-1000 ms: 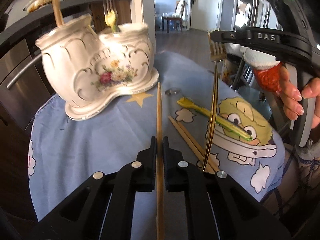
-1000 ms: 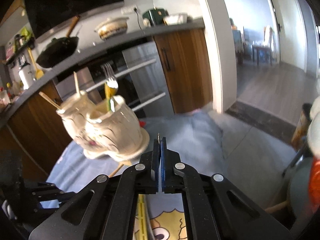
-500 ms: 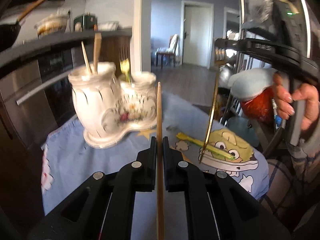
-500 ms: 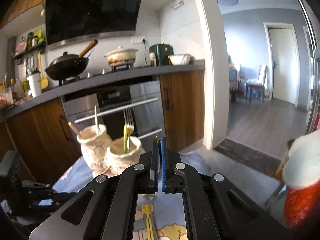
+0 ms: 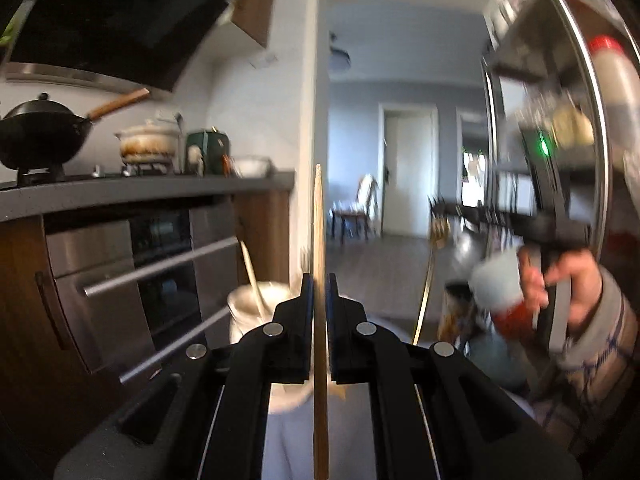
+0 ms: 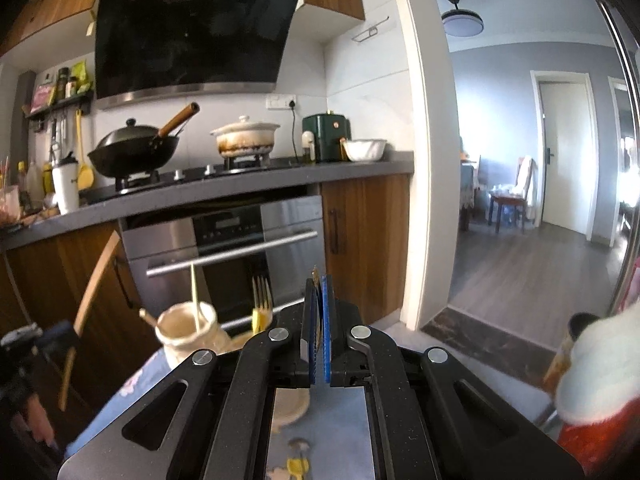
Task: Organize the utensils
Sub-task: 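Lower the gold fork into the smaller pot while the left tool lowers the chopstick into the taller pot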
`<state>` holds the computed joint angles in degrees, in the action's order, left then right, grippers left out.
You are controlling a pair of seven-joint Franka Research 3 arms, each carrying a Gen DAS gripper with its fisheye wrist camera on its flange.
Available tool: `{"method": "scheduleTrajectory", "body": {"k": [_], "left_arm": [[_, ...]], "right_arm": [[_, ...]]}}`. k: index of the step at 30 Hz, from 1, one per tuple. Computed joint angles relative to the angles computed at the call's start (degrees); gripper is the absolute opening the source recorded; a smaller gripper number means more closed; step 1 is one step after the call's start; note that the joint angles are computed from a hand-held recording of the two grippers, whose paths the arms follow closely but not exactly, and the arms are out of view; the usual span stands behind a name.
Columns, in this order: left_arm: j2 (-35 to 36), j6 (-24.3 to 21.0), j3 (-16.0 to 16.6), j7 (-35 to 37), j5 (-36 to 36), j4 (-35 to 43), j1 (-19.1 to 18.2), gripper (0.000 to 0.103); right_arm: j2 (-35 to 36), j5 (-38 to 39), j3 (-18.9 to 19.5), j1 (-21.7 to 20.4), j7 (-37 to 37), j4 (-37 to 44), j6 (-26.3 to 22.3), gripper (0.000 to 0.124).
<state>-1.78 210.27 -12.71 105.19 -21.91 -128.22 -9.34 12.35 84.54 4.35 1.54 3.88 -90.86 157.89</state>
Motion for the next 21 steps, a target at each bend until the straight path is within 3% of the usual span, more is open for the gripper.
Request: {"method": "scheduleTrajectory", "body": {"k": [5, 11, 18, 21], "left_arm": [[4.93, -1.79, 3.34, -11.70, 8.89, 7.08, 2.24, 0.006], [12.96, -4.57, 6.88, -18.11, 13.44, 17.73, 2.05, 0.006], [22.11, -3.45, 13.39, -16.00, 8.40, 28.57, -4.39, 0.006], [25.20, -3.77, 14.67, -15.72, 8.02, 32.26, -5.55, 0.006]], "right_arm": [[2.79, -0.01, 0.63, -0.14, 2.73, 5.00, 0.71, 0.003], [6.30, 2.74, 2.80, -1.20, 2.68, 10.45, 3.23, 0.003], [10.81, 10.41, 4.69, -1.28, -2.63, 16.68, 9.91, 0.003], [13.19, 6.92, 4.97, -0.73, -0.22, 19.01, 10.93, 0.004]]}}
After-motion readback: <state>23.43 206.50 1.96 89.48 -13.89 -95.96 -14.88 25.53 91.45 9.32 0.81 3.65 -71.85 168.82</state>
